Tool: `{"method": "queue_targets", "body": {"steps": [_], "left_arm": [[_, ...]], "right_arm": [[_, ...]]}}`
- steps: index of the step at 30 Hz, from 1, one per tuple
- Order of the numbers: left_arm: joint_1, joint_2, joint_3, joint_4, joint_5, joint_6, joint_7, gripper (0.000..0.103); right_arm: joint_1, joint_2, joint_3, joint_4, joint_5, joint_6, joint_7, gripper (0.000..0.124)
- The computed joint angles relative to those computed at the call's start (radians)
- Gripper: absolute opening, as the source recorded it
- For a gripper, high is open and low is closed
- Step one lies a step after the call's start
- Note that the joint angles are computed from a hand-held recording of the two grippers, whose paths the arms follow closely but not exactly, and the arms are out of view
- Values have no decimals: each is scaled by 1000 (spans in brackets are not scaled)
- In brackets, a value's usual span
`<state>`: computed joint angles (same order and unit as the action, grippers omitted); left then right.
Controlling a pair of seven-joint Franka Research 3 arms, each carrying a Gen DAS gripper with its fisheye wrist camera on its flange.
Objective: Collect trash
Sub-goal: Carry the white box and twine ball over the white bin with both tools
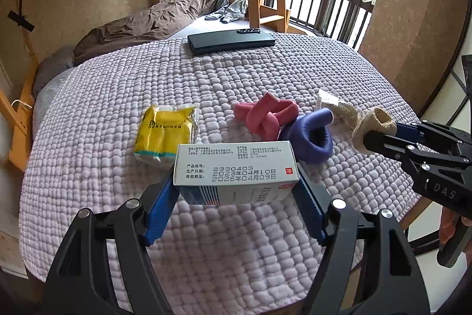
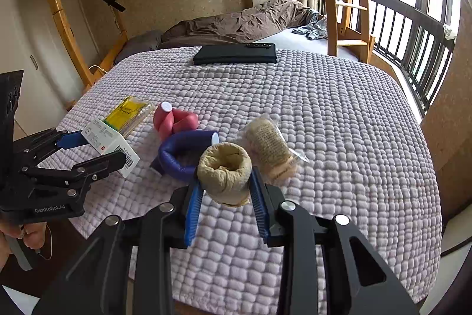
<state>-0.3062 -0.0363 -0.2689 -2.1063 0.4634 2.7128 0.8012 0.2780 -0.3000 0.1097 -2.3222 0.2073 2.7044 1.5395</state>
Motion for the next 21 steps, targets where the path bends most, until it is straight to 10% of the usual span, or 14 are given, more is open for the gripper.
{"method": "queue_targets", "body": {"steps": [21], "left_arm": [[-28,-94,-19,-80,-96,-34,30,75]], "right_arm": [[26,-138,21,-103,21,-40,19,32]]}}
